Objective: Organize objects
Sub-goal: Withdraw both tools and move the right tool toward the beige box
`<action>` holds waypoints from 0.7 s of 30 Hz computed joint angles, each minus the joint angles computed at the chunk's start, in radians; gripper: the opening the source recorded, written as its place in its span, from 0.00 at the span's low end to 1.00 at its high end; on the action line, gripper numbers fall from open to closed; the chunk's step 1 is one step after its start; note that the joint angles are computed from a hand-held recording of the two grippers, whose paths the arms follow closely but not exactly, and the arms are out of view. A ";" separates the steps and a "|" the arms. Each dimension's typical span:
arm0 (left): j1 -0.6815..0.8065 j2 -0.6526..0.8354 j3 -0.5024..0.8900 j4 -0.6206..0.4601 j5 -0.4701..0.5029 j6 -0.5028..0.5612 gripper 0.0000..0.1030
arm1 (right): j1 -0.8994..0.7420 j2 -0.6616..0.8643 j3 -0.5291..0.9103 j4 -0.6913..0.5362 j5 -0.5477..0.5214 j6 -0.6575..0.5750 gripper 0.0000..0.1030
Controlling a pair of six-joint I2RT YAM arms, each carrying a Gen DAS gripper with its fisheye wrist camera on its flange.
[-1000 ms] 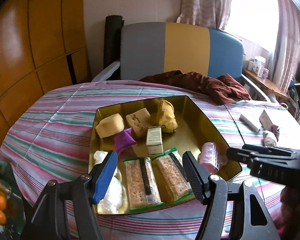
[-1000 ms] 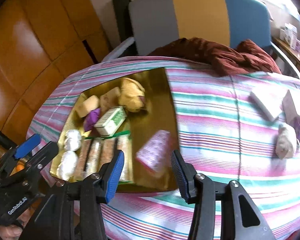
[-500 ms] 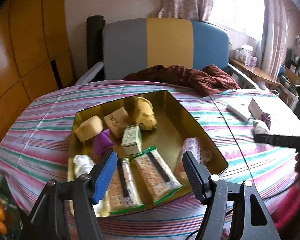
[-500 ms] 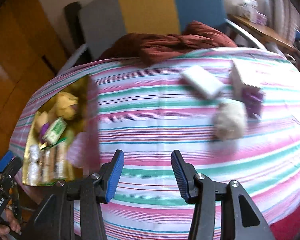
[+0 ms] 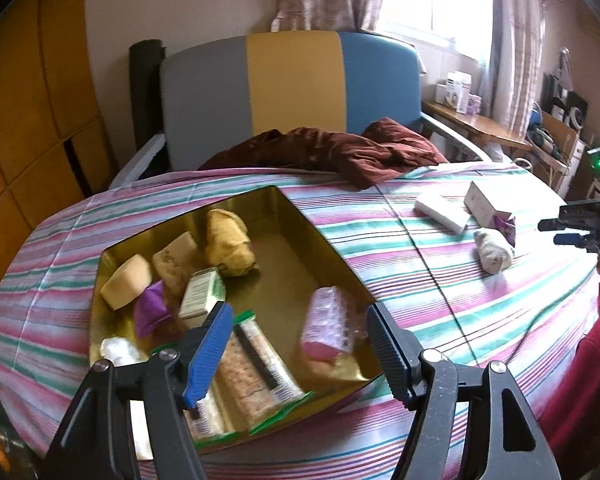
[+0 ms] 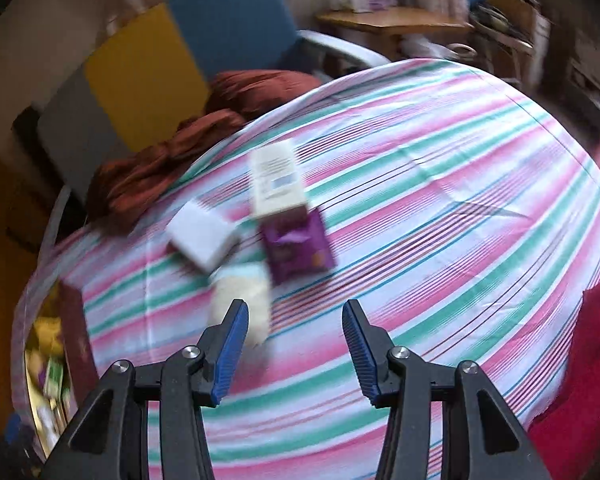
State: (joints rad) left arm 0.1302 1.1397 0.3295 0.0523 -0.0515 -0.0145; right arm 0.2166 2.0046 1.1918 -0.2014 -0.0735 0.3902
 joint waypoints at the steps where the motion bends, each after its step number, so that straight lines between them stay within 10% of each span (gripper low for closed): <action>1: -0.016 0.012 0.007 0.003 -0.006 -0.003 0.69 | -0.006 0.017 0.025 -0.012 0.008 0.005 0.48; 10: -0.138 0.146 0.066 0.043 -0.050 -0.040 0.69 | -0.010 0.244 0.285 -0.088 -0.010 -0.045 0.50; 14: -0.175 0.202 0.098 0.053 -0.064 -0.051 0.69 | -0.007 0.326 0.369 -0.085 -0.022 -0.030 0.66; 21: -0.255 0.321 0.203 0.061 -0.064 -0.079 0.69 | 0.010 0.435 0.489 -0.174 0.040 -0.090 0.57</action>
State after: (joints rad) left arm -0.1247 1.4606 0.5325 0.1133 -0.1157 -0.0936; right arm 0.2271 2.4398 1.6809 -0.3750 -0.0333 0.3002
